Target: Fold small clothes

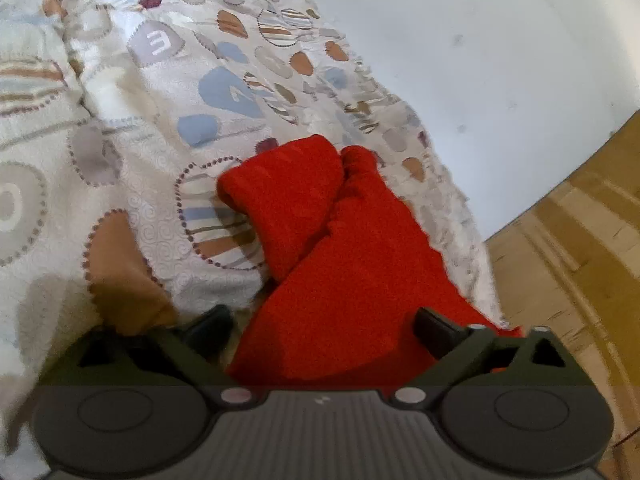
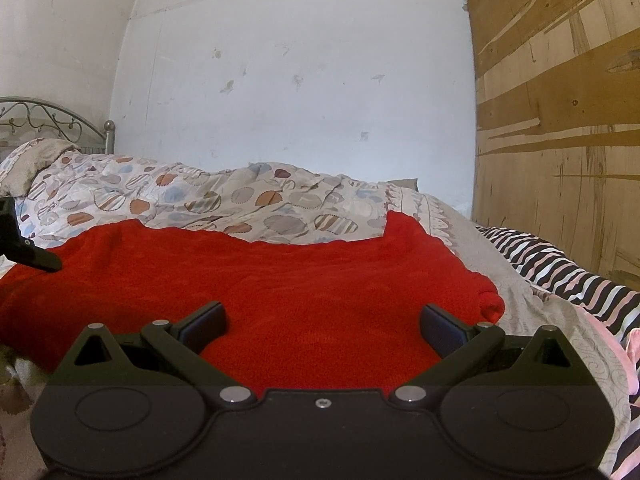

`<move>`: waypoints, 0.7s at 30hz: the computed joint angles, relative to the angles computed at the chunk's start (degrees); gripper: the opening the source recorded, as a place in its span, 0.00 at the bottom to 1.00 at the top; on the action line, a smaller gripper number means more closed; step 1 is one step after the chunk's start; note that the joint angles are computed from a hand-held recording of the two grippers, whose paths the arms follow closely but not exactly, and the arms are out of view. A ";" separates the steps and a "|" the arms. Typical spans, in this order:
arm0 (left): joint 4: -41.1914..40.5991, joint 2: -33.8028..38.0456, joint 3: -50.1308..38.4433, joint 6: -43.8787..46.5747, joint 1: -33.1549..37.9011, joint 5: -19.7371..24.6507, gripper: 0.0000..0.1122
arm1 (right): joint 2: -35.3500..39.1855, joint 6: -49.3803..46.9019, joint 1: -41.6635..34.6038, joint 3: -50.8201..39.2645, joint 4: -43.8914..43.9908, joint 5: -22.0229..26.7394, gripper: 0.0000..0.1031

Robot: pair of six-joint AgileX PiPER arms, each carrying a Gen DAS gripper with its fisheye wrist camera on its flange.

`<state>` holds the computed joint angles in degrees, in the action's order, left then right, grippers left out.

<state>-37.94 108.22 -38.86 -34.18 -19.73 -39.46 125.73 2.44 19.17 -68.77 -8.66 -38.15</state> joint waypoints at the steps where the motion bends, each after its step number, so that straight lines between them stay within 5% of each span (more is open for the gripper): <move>1: -4.20 -0.56 -0.82 3.46 -0.66 1.58 0.74 | 0.01 -0.23 0.07 0.00 0.26 -0.02 0.99; 7: -20.53 -2.67 -2.82 17.97 -5.25 1.37 0.41 | -0.30 -1.98 0.48 0.47 2.39 -0.34 0.99; 10: -21.81 -2.33 -3.92 22.02 -5.27 1.51 0.42 | -0.29 -2.46 0.78 0.60 3.31 -0.55 0.99; 13: -11.33 -1.68 -2.94 10.78 -1.17 4.55 0.55 | -0.23 -2.05 0.76 0.62 3.00 -0.60 0.99; 21: 5.03 2.07 -2.78 -5.29 4.88 1.73 0.57 | -0.13 -1.75 0.80 0.62 2.91 -0.68 0.99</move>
<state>-32.91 110.29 -41.64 -39.47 -14.84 -37.73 125.60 0.69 19.96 -68.15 -5.75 -38.83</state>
